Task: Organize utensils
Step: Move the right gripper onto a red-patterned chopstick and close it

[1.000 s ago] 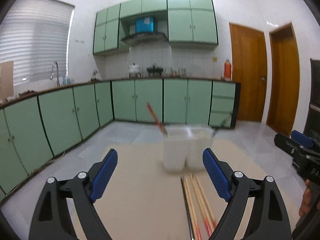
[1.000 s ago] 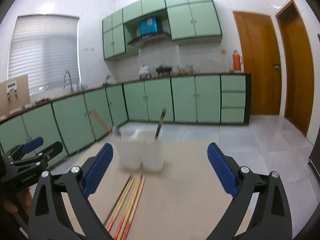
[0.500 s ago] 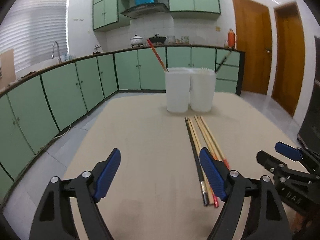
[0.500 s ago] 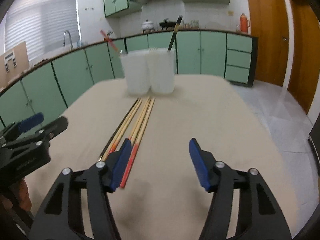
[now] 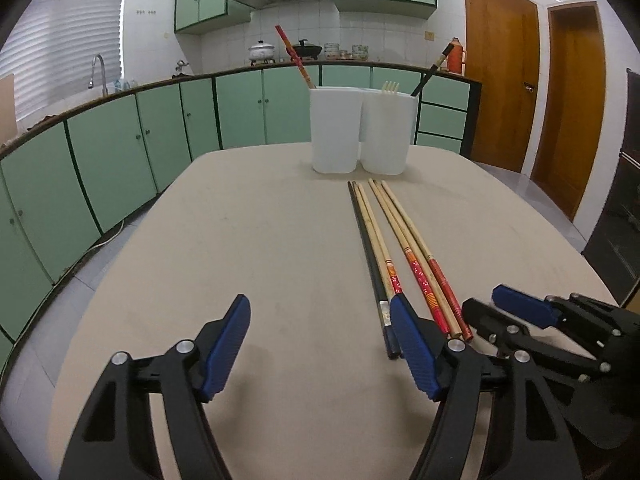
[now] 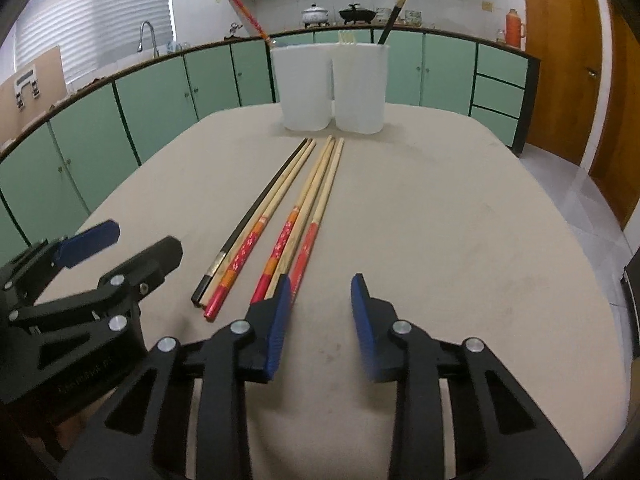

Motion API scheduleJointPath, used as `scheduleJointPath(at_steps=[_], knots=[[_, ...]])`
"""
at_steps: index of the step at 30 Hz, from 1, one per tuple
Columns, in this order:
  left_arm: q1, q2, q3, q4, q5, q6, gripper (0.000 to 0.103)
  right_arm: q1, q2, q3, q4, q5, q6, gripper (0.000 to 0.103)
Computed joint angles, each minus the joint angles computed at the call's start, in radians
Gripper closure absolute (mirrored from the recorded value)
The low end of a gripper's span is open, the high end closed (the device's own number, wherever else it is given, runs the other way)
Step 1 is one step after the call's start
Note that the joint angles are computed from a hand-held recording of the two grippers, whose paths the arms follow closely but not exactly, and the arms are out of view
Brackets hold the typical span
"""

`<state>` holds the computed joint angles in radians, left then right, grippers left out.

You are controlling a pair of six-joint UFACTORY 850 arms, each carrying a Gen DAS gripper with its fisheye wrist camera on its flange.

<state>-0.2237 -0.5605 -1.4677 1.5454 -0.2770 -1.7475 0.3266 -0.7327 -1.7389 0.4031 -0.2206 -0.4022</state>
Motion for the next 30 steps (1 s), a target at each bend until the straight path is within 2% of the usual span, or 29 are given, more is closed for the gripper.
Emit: scheduleJointPath(at_steps=[5,8,14,15,18,21,24,26,30], knots=[[0.009,-0.007,-0.011,-0.073,0.014,0.048,0.032,-0.001,-0.011,-0.024,-0.015,-0.02,0.003,0.074],[0.008,-0.008,-0.013,-0.089,0.011,0.058,0.032,-0.006,-0.012,-0.027,0.054,-0.038,-0.057,0.074],[0.006,-0.007,-0.013,-0.095,0.005,0.065,0.033,-0.001,-0.024,-0.045,-0.025,-0.055,-0.014,0.079],[0.007,-0.006,-0.012,-0.094,0.006,0.065,0.033,0.0,-0.027,-0.05,-0.076,-0.054,0.039,0.083],[0.006,-0.007,-0.015,-0.097,0.0,0.067,0.032,-0.01,-0.029,-0.055,-0.133,-0.052,0.115,0.083],[0.004,-0.01,-0.018,-0.101,-0.011,0.07,0.032,-0.031,-0.021,-0.04,-0.048,-0.038,0.076,0.079],[0.003,-0.009,-0.016,-0.082,-0.022,0.04,0.032,-0.05,0.001,-0.001,0.182,-0.019,-0.124,0.079],[0.004,-0.006,-0.012,-0.068,-0.024,0.019,0.032,-0.055,0.009,0.015,0.272,-0.024,-0.218,0.079],[0.004,-0.007,-0.013,-0.071,-0.03,0.021,0.032,-0.052,0.009,0.018,0.284,-0.03,-0.243,0.079]])
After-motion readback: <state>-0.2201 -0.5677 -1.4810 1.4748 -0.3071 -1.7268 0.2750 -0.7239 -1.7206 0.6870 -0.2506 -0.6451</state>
